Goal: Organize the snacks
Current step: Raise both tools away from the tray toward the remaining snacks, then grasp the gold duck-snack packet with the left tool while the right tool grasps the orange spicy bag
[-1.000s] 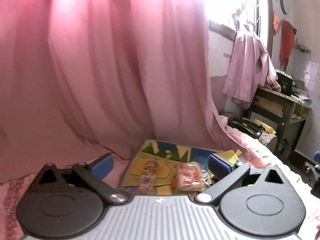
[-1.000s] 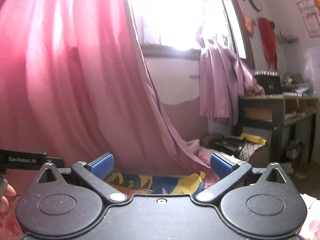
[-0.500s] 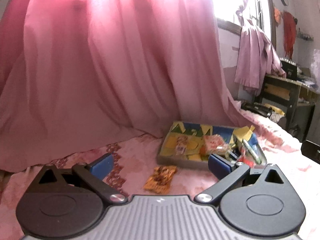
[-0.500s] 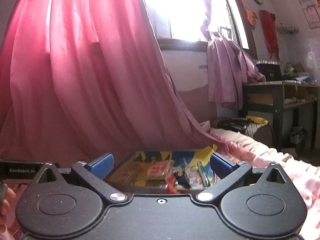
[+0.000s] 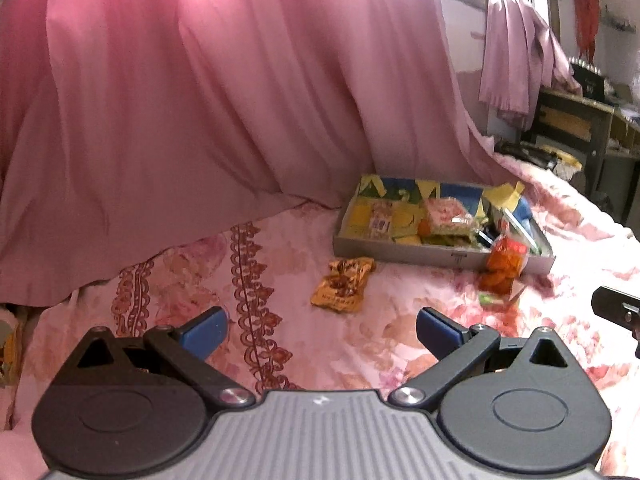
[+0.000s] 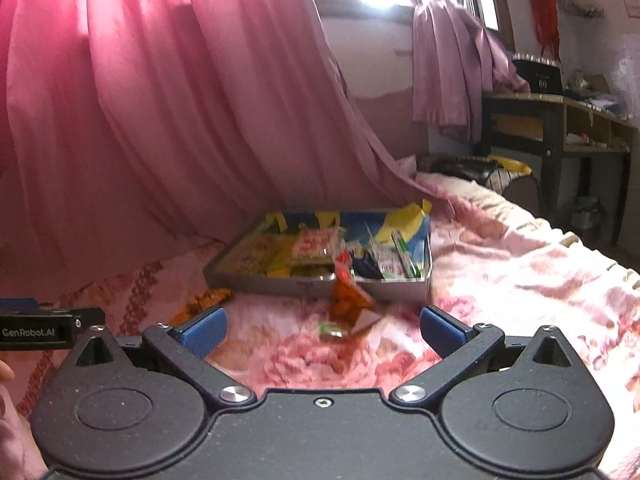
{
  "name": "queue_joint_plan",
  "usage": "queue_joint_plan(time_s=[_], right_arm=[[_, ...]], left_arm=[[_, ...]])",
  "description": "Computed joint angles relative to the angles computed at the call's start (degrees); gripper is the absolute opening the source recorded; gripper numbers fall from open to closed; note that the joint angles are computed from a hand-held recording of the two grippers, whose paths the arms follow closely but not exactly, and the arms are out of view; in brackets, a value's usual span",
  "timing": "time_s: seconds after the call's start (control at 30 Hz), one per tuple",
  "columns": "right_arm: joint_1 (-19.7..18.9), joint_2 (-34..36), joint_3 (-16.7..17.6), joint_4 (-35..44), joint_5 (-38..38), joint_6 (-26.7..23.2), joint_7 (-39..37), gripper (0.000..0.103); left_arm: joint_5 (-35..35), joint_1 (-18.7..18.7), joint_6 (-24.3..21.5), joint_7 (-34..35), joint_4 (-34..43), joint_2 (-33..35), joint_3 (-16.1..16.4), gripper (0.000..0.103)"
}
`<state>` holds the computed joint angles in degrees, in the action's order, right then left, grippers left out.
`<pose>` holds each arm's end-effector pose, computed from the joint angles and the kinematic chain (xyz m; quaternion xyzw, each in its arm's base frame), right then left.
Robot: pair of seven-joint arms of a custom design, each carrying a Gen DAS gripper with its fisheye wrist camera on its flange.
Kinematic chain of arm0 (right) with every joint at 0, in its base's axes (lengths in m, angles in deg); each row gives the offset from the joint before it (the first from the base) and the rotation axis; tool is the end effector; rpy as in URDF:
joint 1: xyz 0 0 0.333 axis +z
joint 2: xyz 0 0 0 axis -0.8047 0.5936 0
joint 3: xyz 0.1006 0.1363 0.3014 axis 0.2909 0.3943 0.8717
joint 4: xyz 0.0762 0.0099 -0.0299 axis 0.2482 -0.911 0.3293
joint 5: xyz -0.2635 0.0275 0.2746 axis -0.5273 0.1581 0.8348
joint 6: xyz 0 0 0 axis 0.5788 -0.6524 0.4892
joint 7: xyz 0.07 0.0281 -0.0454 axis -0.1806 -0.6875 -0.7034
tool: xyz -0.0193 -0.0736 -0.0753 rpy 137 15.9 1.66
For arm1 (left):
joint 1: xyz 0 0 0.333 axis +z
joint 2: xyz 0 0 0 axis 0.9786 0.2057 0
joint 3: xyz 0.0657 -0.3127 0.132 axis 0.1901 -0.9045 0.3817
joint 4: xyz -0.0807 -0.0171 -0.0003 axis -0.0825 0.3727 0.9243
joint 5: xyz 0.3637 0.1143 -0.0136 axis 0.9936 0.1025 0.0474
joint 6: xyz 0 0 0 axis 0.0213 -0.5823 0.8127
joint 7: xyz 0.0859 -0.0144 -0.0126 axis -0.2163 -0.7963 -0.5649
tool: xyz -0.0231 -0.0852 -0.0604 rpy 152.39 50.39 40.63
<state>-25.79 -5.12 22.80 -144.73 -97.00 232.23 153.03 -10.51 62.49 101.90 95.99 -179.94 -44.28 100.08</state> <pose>0.6607 0.2210 0.4844 -0.5950 0.6117 -0.3296 0.4040 0.6910 -0.1409 0.4902 -0.6247 0.6210 -0.3196 0.3492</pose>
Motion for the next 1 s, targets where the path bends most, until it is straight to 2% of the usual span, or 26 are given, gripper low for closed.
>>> queue_joint_plan(time_s=[0.13,0.2,0.3,0.4,0.53,0.77,0.87,0.93,1.0], right_arm=[[-5.8,0.3,8.2,-0.9,13.4,-3.0,-15.4,0.102],[-8.6,0.9,12.5,-0.4,20.3,-5.3,-23.2,0.102],[-11.7,2.2,17.3,1.0,28.8,-8.3,-32.4,0.102],[-13.4,3.9,20.0,2.9,35.4,-10.7,-38.7,0.102],[-14.6,6.3,22.2,6.4,42.8,-14.7,-45.3,0.102],[-13.4,11.6,20.9,15.1,50.7,-21.4,-53.2,0.102],[-13.5,14.9,20.9,20.8,54.2,-24.9,-57.8,0.102],[-13.9,18.4,21.4,26.8,57.0,-28.3,-61.8,0.102],[-13.5,22.3,20.4,33.5,58.6,-31.6,-64.2,0.102]], left_arm=[[-10.3,5.7,-6.0,11.7,2.5,1.4,-8.2,0.103],[-15.7,7.6,-9.1,17.5,4.6,2.7,-11.2,0.103],[-21.9,8.7,-12.8,23.6,8.0,4.8,-13.0,0.103],[-26.5,8.9,-16.6,27.7,12.1,7.3,-13.7,0.103],[-29.9,8.5,-20.4,31.1,17.5,10.8,-13.5,0.103],[-31.0,7.2,-24.8,33.3,30.4,19.4,-11.4,0.103],[-31.1,7.1,-26.9,35.0,37.1,23.8,-11.0,0.103],[-31.9,7.6,-28.5,37.2,42.0,26.9,-11.8,0.103],[-33.0,8.0,-29.9,39.7,47.0,30.0,-12.5,0.103]])
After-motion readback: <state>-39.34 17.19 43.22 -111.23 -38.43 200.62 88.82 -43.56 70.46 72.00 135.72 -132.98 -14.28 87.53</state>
